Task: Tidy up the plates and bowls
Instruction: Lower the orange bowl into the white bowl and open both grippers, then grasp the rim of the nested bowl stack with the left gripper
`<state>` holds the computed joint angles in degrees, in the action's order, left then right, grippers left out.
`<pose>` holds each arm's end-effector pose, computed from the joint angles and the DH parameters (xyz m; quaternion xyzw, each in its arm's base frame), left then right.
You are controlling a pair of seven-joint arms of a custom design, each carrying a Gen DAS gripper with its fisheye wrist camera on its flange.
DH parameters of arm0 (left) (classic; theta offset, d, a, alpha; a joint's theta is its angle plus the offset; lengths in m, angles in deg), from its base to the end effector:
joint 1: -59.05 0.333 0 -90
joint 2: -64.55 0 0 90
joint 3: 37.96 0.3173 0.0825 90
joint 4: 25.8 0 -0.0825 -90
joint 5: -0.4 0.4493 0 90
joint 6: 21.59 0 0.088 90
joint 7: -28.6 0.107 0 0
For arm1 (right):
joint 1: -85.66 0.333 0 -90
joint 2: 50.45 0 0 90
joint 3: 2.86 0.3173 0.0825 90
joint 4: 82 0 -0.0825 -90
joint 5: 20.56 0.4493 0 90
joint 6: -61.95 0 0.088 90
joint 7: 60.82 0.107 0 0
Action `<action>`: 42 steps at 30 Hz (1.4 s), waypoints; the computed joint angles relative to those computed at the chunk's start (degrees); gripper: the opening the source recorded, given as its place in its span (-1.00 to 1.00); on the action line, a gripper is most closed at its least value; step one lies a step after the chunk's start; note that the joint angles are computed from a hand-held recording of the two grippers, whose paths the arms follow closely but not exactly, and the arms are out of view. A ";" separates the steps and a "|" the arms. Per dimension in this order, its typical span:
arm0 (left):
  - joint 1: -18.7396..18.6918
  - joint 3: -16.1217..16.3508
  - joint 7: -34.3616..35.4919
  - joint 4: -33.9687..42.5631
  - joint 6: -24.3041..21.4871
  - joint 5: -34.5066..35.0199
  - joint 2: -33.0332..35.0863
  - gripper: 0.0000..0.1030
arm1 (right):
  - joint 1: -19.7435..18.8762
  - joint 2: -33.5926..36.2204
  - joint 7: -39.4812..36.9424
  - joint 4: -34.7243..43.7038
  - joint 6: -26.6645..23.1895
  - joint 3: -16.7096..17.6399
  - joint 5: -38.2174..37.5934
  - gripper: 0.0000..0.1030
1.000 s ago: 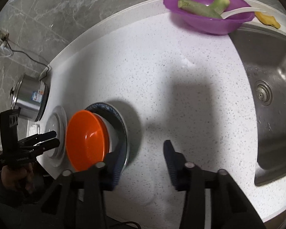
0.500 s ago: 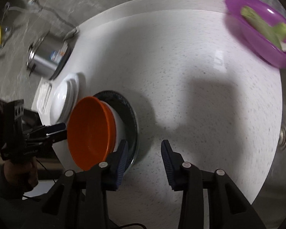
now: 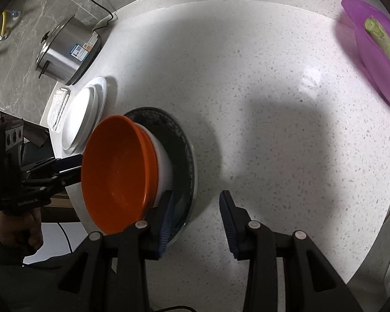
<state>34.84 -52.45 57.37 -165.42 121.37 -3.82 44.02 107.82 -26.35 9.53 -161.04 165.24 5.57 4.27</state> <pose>0.4079 -0.3285 0.4446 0.8268 -0.5245 0.2030 0.0006 0.6376 0.3971 0.4728 -0.8931 0.3814 0.1819 0.1544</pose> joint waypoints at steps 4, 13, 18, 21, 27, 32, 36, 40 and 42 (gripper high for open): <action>-1.11 1.61 3.35 -0.29 2.39 -3.10 0.11 0.08 | -0.54 -0.27 0.22 0.03 -0.14 -0.09 0.86 -0.22; -1.66 2.63 7.95 -0.87 6.00 -9.13 2.62 0.05 | -0.78 0.68 -0.26 1.10 -1.57 -0.09 1.08 -0.26; -1.60 2.89 11.44 -0.34 8.11 -11.32 4.92 -0.12 | -0.54 1.88 -0.38 2.14 -2.17 -0.13 0.40 -0.28; -1.16 2.58 12.61 0.17 9.19 -11.80 6.23 -0.21 | -0.48 2.76 -0.39 2.85 -2.19 0.02 0.57 -0.41; -0.75 2.74 15.42 0.63 11.28 -13.38 7.61 -0.36 | -1.36 3.66 -0.66 3.51 -2.34 0.65 3.38 -0.59; -1.99 3.78 22.67 2.23 12.57 -18.31 9.32 -0.86 | -1.81 3.37 -1.89 3.17 -3.30 0.87 4.75 -0.76; -0.57 2.98 24.20 4.80 10.05 -18.84 11.37 -0.86 | -1.67 3.78 -1.17 3.81 -4.11 0.70 4.78 -0.76; 0.55 1.75 23.58 5.76 10.25 -18.88 12.54 -0.87 | -1.34 3.46 -0.66 3.45 -3.84 0.55 4.29 -0.76; 0.92 1.30 23.02 5.89 10.47 -18.27 12.74 -0.87 | -1.33 3.16 -0.47 2.95 -3.37 0.55 4.41 -0.76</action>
